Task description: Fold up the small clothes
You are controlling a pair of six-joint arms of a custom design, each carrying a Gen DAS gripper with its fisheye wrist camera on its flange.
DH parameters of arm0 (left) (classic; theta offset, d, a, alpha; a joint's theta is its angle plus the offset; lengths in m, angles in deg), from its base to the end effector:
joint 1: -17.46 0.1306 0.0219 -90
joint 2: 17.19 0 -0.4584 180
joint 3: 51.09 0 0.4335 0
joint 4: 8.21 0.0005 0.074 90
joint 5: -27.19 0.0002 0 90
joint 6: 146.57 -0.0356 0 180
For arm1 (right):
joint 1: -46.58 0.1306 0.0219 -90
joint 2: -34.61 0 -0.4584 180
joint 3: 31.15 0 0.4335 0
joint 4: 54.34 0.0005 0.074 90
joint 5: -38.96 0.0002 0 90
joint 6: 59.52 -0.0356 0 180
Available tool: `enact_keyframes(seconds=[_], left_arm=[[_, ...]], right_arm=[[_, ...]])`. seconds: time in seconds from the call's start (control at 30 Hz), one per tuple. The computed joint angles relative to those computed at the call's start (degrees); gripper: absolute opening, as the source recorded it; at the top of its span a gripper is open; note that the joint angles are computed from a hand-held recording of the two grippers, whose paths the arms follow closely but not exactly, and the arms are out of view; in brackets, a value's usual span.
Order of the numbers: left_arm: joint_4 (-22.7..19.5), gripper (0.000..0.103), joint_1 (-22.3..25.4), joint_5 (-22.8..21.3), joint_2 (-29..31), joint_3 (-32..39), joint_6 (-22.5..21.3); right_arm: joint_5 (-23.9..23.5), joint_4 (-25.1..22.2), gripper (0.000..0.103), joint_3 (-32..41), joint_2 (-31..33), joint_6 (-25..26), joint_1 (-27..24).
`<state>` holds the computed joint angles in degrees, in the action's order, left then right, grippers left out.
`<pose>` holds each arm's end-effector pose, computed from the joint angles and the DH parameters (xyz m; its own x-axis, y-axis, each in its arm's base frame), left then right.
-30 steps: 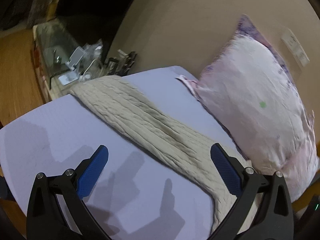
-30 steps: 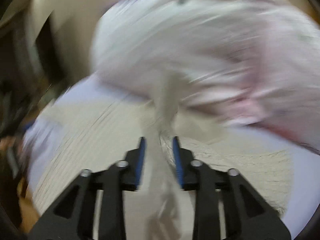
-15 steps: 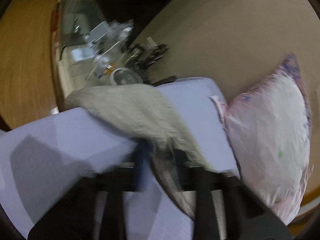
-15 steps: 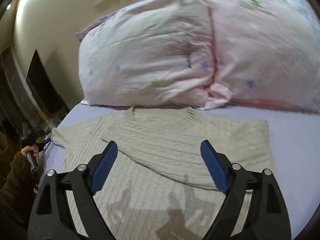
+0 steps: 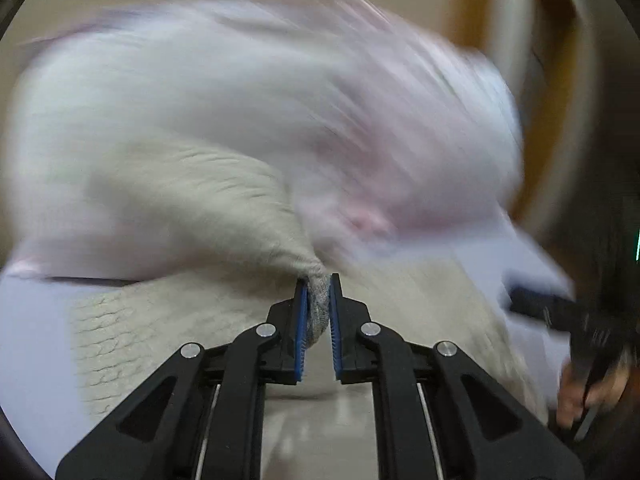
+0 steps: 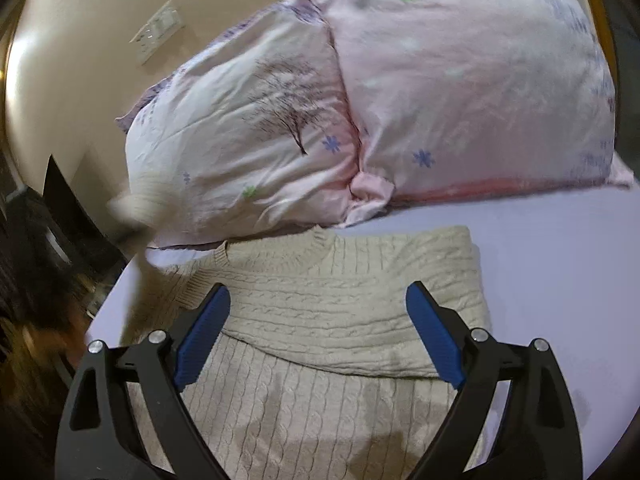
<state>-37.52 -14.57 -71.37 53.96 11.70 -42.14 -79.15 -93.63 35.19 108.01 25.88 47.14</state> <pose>0.3323 -0.2022 0.4345 -0.6075 0.0894 -0.7892 0.2821 0.9532 -0.1092 0.3936 0.0201 0.4402 -0.7480 0.0634 -0.6607 -0.2747 0.8766 0.3952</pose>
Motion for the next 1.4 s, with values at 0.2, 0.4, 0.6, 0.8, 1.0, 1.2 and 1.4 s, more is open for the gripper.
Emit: enact_keyframes(seconds=[0.2,0.4,0.6,0.8,1.0,1.2,1.4], left_arm=[[0.4,0.028,-2.4,4.4,-1.6,-4.2,3.5],[-7.6,0.059,4.8,-0.3,-17.8,-12.2,8.9],[-17.1,0.066,7.8,-3.5,-26.0,-15.9,13.5],[-21.0,0.071,8.6,-3.1,-27.6,-18.4,16.1],[-21.6,0.071,9.9,-0.9,-31.2,-20.2,14.7],[-22.1,0.071,11.4,3.0,-35.7,-21.7,13.0],[-23.9,0.070,15.4,12.8,-42.2,-23.2,11.2]], right_arm=[[-6.1,-5.8,0.081,2.1,4.4,-0.9,-4.9],[-4.9,-7.2,0.056,4.5,9.1,-5.3,-3.1],[4.4,-4.9,0.055,9.7,13.6,-10.3,4.2],[21.3,-9.3,0.010,15.4,21.8,-9.6,10.1],[4.4,5.8,0.014,2.8,6.8,-14.7,-0.2],[0.7,-9.6,0.056,-5.6,-4.2,-6.5,-11.3],[-10.0,-25.7,0.056,-11.1,-12.1,8.4,-23.6]])
